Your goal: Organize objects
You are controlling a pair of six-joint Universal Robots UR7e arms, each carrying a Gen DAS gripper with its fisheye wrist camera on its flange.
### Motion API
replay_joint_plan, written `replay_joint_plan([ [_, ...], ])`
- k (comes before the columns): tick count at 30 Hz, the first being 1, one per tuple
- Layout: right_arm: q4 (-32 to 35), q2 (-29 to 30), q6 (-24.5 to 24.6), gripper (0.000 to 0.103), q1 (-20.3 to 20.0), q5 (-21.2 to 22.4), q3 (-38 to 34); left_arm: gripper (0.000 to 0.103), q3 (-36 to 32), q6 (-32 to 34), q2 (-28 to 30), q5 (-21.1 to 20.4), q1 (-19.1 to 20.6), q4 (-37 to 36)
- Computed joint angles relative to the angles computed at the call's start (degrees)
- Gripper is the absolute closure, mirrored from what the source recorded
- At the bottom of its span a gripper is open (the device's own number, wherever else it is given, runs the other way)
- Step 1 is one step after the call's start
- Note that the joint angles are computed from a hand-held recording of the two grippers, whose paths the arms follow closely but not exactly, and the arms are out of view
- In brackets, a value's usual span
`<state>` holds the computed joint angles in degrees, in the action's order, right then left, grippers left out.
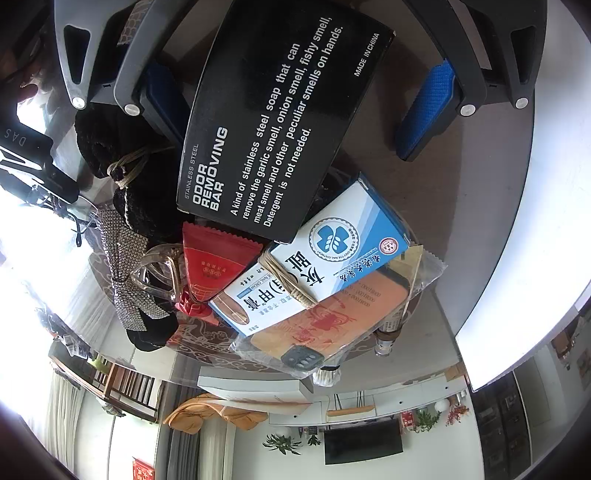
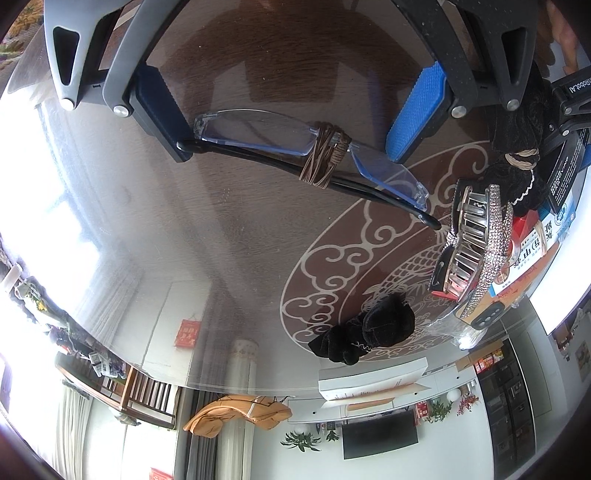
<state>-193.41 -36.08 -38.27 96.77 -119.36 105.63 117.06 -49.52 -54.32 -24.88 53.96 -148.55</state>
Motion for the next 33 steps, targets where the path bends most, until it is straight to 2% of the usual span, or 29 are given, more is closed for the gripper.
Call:
replay_joint_plan([
  [33,0.0,0.0,-0.1,0.000,-0.1,0.1,0.0,0.000,0.2,0.0,0.2,0.0,-0.1,-0.3],
])
